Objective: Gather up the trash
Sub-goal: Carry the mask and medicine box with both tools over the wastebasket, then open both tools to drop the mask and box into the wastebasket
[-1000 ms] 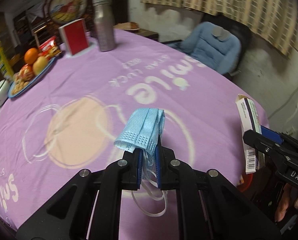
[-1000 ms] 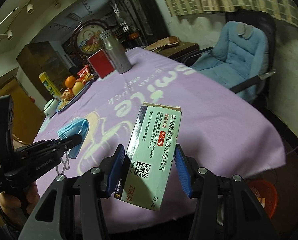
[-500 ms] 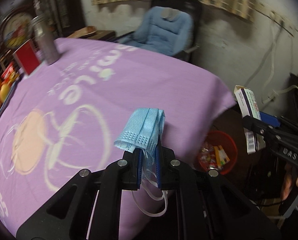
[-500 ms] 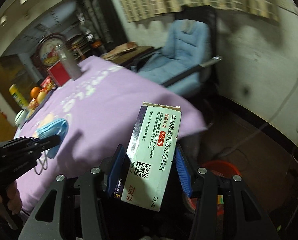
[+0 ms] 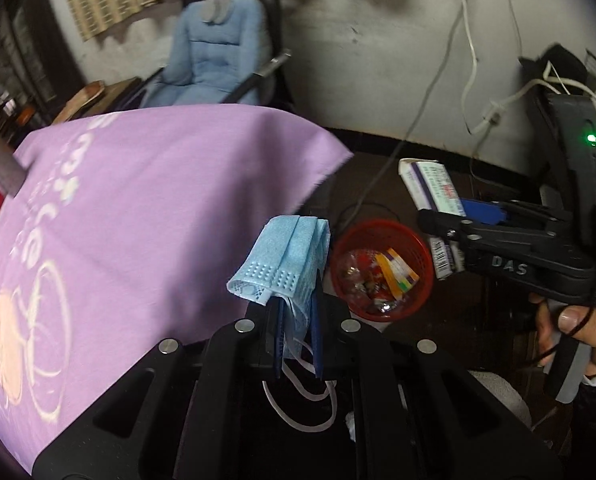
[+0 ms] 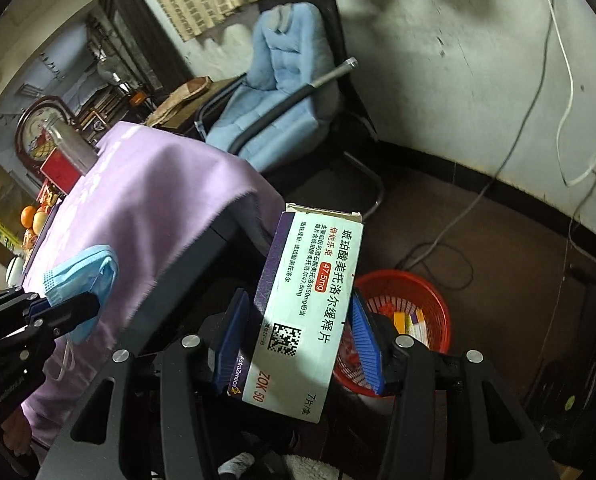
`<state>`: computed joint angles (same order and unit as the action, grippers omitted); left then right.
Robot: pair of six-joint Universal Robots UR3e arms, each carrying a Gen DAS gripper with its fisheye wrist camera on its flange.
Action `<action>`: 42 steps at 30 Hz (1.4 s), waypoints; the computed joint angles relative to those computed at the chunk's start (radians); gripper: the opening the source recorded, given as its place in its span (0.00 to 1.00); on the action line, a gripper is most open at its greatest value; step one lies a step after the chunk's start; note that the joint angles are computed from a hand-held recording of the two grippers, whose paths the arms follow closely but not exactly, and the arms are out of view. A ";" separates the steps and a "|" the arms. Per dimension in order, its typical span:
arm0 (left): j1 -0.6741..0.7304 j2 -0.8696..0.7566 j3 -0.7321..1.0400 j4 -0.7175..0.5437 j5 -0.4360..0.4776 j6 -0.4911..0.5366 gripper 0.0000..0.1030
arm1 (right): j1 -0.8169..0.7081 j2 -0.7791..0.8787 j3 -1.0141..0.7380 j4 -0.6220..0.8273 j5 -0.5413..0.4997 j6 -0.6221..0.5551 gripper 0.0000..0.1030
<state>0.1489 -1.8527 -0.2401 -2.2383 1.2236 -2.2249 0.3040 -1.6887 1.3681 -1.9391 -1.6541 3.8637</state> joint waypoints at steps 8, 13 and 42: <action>-0.169 0.057 -0.318 0.202 0.092 -0.072 0.12 | -0.115 -0.144 0.301 -0.093 0.104 -0.006 0.49; -0.268 0.018 -0.475 0.329 0.126 -0.118 0.12 | -0.214 -0.222 0.493 -0.151 0.183 -0.019 0.49; -0.418 -0.234 -0.602 0.564 0.222 -0.252 0.68 | -0.514 -0.201 0.868 -0.379 0.391 -0.039 0.68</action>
